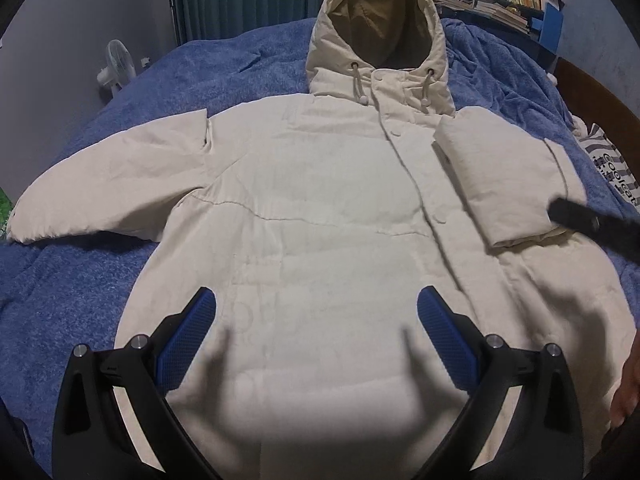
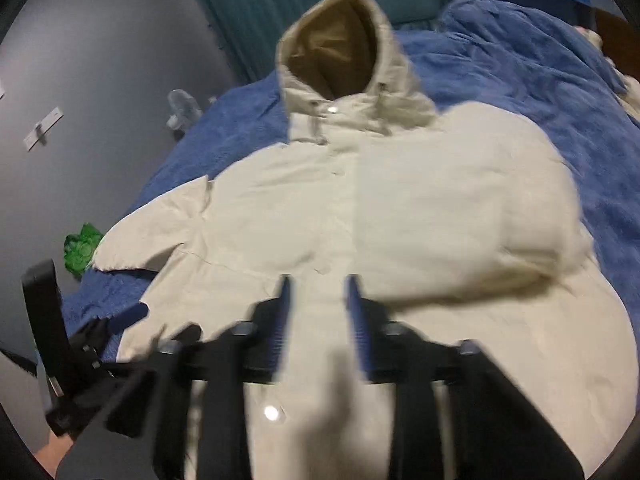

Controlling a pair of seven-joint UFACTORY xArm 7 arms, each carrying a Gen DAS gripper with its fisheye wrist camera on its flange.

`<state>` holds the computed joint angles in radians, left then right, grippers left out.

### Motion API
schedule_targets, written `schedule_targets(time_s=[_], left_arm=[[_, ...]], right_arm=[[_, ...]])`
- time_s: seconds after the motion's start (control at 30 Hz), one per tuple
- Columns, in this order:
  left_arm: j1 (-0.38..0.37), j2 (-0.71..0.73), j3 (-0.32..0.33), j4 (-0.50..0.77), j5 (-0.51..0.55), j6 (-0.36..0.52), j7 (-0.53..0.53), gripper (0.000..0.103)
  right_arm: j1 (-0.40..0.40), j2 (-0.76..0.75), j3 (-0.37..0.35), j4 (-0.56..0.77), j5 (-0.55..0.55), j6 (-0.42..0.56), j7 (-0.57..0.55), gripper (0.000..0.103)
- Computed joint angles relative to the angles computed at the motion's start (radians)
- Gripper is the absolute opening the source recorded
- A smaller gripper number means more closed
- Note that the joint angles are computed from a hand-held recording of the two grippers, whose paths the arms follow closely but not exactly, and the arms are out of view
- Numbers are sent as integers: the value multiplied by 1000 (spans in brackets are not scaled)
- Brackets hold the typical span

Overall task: Fold large clothes
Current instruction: 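Grasp a sleeve cuff with the right gripper and fold it across the jacket front, then grasp the folded sleeve cuff with the left gripper and lay it flat across the chest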

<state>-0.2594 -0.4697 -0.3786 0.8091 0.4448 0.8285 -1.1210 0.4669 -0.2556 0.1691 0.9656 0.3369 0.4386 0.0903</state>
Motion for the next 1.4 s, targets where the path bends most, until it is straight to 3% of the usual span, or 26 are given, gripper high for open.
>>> schedule_targets(time_s=[0.23,0.27,0.43,0.53,0.6,0.67,0.73,0.77,0.8,0.83,0.9,0.97,1.07,1.27,1.4], left_arm=[[-53,126,-45,152,19,-94,51,96],[-56,165,-62,190,50,-86,51,96],[-127,516,-120,535,252,18,71,96],[-193,678,-91,702,313,50,88,96],[-268,802,-61,851,379,145,112,96],[-326,906,-27,973,401,222,172,96],[-367,984,3,1069,390,281,221,95],[-385,1017,20,1109,384,308,238,85],[-401,1037,37,1137,382,332,251,69],[-416,1046,62,1149,375,342,253,61],[-392,1008,67,1089,344,262,240,48],[-386,977,85,1048,319,209,238,42],[-405,931,130,1008,317,182,215,25],[-385,676,210,729,266,6,97,19],[-322,447,206,490,245,-63,12,16]], right_arm=[[-124,-163,-69,-65,-61,132,113,55],[-150,-177,-77,-64,-78,147,126,63],[-191,-205,-161,-65,-20,149,101,74],[-229,-205,-172,-58,-17,142,103,84],[-264,-199,-159,-45,-57,146,112,89],[-294,-202,-139,-42,-109,123,114,96],[-322,-208,-116,-39,-169,108,121,97],[-328,-206,-111,-34,-190,104,119,97],[-323,-203,-118,-31,-190,95,111,97],[-319,-203,-124,-32,-186,84,108,96],[-325,-199,-126,-29,-187,76,118,96],[-345,-196,-108,-28,-218,74,144,96],[-392,-182,-59,-14,-312,91,209,97],[-376,-183,-60,-30,-343,63,233,97],[-367,-172,-47,-29,-350,81,288,97]])
